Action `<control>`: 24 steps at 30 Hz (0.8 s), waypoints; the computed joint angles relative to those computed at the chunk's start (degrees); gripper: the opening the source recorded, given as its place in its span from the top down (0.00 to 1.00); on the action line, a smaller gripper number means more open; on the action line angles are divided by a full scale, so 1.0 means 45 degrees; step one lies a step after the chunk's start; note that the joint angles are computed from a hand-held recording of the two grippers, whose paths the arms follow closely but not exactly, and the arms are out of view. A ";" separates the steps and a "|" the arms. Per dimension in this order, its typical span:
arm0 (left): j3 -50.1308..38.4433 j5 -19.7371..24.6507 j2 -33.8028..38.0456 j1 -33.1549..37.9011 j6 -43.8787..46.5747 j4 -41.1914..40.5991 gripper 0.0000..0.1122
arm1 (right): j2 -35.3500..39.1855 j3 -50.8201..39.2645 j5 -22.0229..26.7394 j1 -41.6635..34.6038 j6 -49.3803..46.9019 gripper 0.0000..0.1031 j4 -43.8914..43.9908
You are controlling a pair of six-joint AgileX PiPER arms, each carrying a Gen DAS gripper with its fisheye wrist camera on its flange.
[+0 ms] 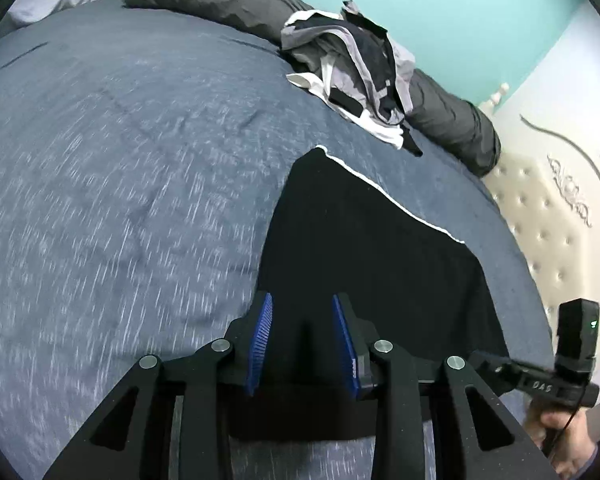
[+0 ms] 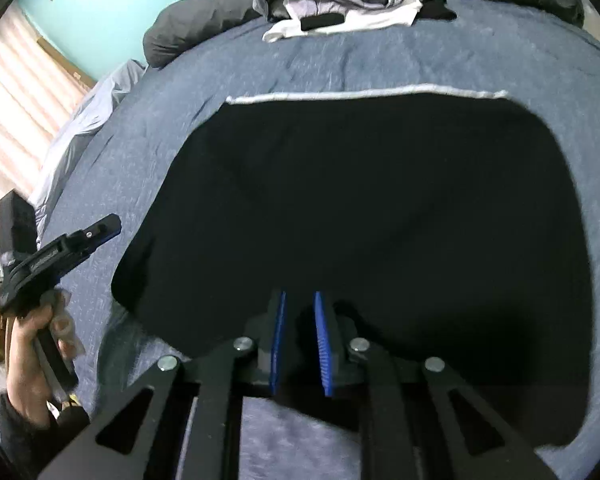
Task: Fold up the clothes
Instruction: 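Straighten the folded sweater with both grippers and press it flat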
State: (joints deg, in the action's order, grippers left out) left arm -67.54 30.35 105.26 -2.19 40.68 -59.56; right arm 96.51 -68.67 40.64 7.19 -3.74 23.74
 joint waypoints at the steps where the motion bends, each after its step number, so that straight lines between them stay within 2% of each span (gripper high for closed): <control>1: 0.0136 0.0033 -0.0021 0.0023 0.0220 -0.0108 0.66 | -0.0023 0.0172 -0.0167 0.0303 0.0422 0.88 -0.0120; 4: 0.0541 0.0179 -0.0084 0.0189 0.1273 -0.0796 0.66 | 0.0147 0.0414 -0.0634 0.1230 0.1975 0.89 -0.1236; 7: 0.0897 0.0187 -0.0131 0.0393 0.2016 -0.1272 0.66 | 0.0805 0.0151 -0.0588 0.1596 0.2977 0.89 -0.2233; 12: 0.1224 0.0293 -0.0222 0.0845 0.2885 -0.2175 0.66 | 0.1160 0.0251 -0.1307 0.2182 0.4372 0.91 -0.3796; 16: 0.1396 0.0560 -0.0376 0.1216 0.3286 -0.2665 0.66 | 0.0892 -0.0305 -0.0603 0.2322 0.5143 0.91 -0.4179; 20: 0.1487 0.0658 -0.0438 0.1344 0.3412 -0.2834 0.66 | 0.0500 0.0096 -0.0628 0.2849 0.5379 0.91 -0.4655; 24: 0.1488 0.0782 -0.0376 0.1432 0.3503 -0.2884 0.66 | 0.0437 0.0965 -0.1526 0.3133 0.5926 0.91 -0.5092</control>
State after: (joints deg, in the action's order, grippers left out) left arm -60.84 33.86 103.57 4.25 56.44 -72.54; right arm 98.48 -64.33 33.77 21.29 22.92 0.83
